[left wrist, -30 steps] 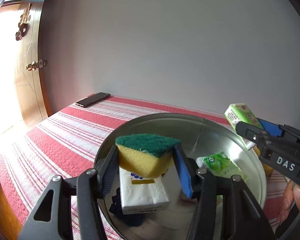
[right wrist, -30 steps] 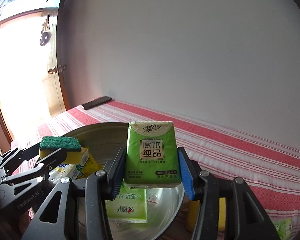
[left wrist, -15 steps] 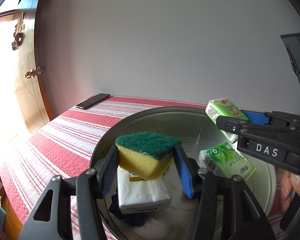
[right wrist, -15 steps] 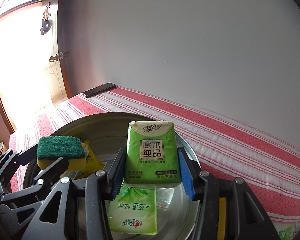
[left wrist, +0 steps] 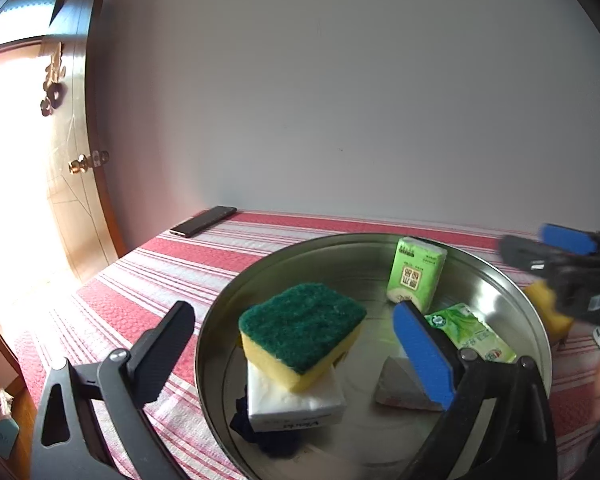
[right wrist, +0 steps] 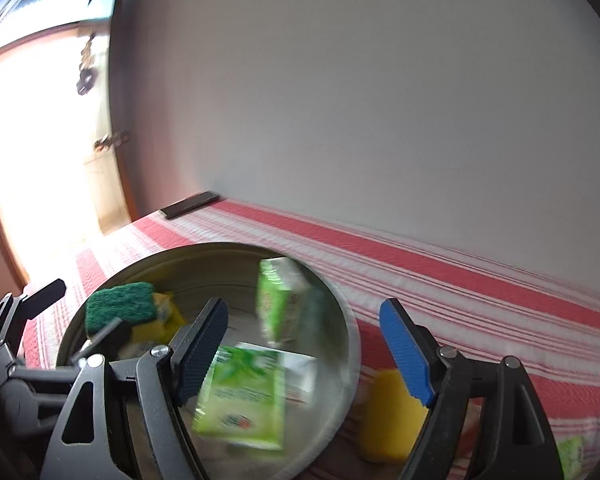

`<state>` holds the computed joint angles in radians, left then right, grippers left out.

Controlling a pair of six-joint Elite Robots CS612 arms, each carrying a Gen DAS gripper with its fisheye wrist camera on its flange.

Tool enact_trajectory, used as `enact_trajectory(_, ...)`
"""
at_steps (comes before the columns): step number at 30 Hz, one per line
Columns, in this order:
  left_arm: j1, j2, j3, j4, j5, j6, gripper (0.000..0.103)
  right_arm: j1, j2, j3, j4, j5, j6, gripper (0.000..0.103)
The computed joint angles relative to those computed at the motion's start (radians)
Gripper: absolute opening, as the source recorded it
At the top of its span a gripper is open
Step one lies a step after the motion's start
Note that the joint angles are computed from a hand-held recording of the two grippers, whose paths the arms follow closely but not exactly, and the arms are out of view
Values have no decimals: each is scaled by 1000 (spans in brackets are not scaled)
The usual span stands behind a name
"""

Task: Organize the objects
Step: 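Open both tools to drop the sponge and tissue pack into the tin, then move the right tool to the yellow sponge and grasp it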

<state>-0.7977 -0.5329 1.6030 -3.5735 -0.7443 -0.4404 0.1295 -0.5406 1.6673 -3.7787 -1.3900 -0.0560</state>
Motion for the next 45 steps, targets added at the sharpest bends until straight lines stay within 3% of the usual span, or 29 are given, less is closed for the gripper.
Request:
enact_trajectory(3, -5, 5, -13, 40, 75, -6, 103, -29, -5, 33, -32, -30, 29, 80)
enact_trajectory(8, 6, 5, -31, 95, 93, -39, 103, -71, -3, 70, -55, -65, 112, 81)
enact_trajectory(12, 21, 8, -55, 160, 112, -74, 103, -82, 3, 77, -62, -61, 110, 81)
enact_trajectory(17, 45, 3, -61, 185, 68, -124, 103, -68, 5, 74, -29, -34, 49, 81)
enact_trajectory(20, 40, 10, -54, 132, 72, -117, 103, -53, 9, 61, 20, -46, 9, 81)
enact_trajectory(25, 35, 9, -37, 83, 13, -99, 103, -32, 15, 35, 109, -80, -52, 81)
enact_trajectory(31, 17, 9, -28, 43, -28, -47, 103, -24, 19, 12, 174, -121, -39, 80)
enact_trajectory(33, 10, 8, -27, 32, -36, -27, 103, -27, 18, 17, 164, -105, -35, 59)
enact_trajectory(34, 7, 7, -27, 30, -39, -22, 103, -30, 17, 21, 161, -91, -30, 56)
enact_trajectory(39, -10, 5, -27, -1, -85, 35, 103, -52, 22, 53, 33, -60, 23, 56)
enact_trajectory(45, -40, 14, -45, -45, -117, 145, 103, -73, 23, 103, -125, -118, 62, 55)
